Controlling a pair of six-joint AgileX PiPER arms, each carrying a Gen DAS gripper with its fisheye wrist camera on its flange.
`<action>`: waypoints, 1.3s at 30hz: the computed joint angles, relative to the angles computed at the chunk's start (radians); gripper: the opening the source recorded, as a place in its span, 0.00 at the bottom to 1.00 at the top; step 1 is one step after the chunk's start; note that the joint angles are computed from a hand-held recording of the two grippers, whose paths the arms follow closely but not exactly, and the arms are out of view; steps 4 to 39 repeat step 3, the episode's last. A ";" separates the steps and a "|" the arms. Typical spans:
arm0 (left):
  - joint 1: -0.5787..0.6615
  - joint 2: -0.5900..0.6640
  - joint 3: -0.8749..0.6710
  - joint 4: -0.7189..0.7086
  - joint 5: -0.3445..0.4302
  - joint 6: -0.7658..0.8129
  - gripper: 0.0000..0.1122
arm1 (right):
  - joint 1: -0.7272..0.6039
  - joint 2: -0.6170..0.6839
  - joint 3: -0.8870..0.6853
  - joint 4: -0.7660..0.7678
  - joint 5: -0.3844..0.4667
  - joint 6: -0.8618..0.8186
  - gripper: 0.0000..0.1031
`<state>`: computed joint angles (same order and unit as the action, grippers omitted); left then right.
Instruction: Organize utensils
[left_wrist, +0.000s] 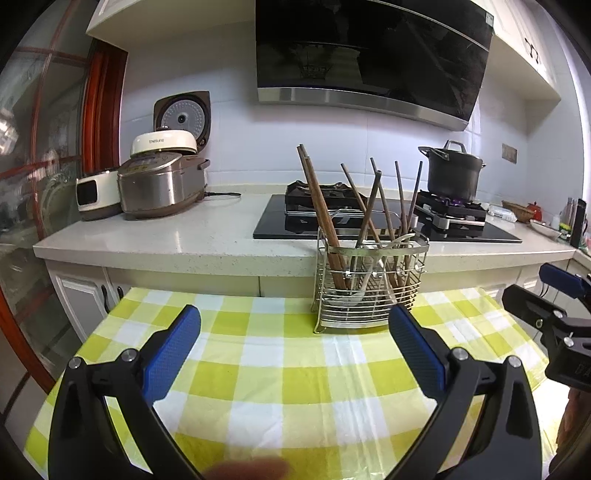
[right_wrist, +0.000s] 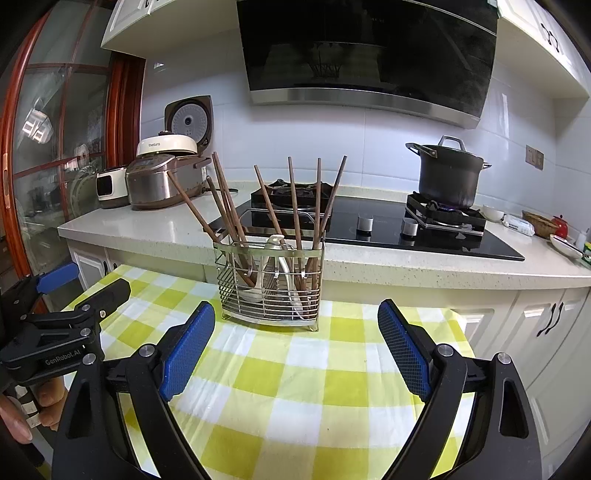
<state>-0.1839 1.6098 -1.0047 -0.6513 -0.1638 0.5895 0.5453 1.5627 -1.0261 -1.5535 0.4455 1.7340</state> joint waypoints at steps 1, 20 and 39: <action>0.001 0.002 -0.004 -0.038 0.000 0.037 0.88 | 0.001 0.000 0.001 -0.001 0.002 0.001 0.82; 0.006 0.002 -0.011 -0.111 0.008 0.097 0.88 | 0.002 -0.001 0.002 -0.003 0.004 0.002 0.82; 0.006 0.002 -0.011 -0.111 0.008 0.097 0.88 | 0.002 -0.001 0.002 -0.003 0.004 0.002 0.82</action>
